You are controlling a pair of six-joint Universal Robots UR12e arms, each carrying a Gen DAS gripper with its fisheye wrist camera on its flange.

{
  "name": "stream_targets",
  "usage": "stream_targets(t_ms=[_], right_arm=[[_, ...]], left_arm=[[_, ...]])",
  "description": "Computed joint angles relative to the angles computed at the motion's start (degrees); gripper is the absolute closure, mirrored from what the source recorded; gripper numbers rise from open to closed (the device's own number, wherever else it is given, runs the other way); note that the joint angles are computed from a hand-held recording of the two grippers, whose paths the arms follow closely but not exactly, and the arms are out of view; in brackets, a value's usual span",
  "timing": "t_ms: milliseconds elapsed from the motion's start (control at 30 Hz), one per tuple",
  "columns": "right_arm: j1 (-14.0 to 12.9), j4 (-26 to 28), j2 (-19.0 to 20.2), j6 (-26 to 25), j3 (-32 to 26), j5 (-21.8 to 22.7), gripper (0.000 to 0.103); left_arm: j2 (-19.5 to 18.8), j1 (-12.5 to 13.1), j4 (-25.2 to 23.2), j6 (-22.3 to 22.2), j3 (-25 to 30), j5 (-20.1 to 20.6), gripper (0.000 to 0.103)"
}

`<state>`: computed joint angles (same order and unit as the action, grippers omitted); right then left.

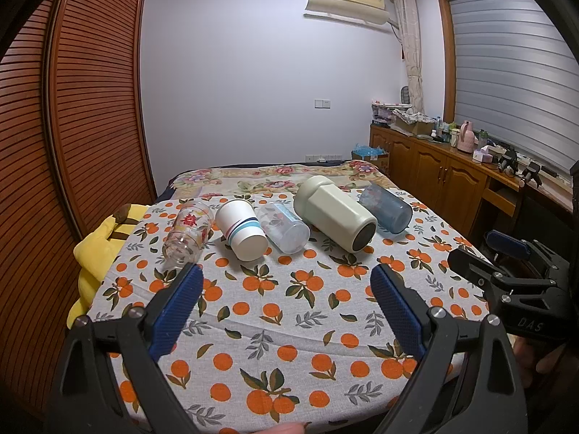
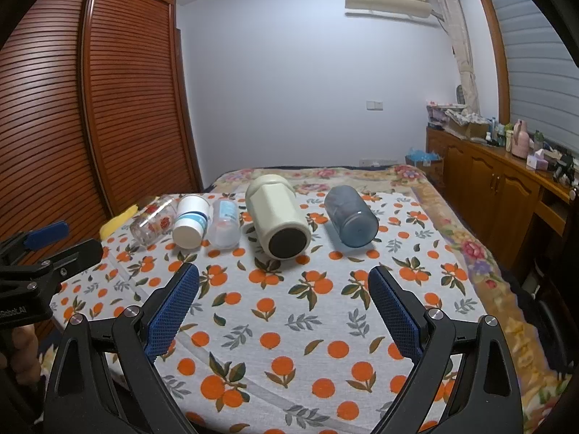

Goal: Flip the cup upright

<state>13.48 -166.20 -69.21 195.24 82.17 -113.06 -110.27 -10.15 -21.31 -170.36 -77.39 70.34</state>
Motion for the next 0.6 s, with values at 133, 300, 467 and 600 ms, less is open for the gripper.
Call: stream_targets(t_ms=[133, 300, 467, 600], right_arm=[[0.02, 0.02, 0.04, -0.11, -0.05, -0.04, 0.007], [0.00, 0.15, 0.00, 0.05, -0.04, 0.07, 0.007], [-0.03, 0.13, 0.01, 0.04, -0.02, 0.10, 0.007], [-0.02, 0.16, 0.02, 0.26, -0.04, 0.10, 0.007]], left_arm=[[-0.01, 0.00, -0.01, -0.06, 0.00, -0.05, 0.008], [0.00, 0.04, 0.02, 0.00, 0.00, -0.16, 0.008], [0.01, -0.15, 0.56, 0.10, -0.73, 0.01, 0.008], [-0.09, -0.37, 0.67, -0.07, -0.87, 0.19, 0.008]])
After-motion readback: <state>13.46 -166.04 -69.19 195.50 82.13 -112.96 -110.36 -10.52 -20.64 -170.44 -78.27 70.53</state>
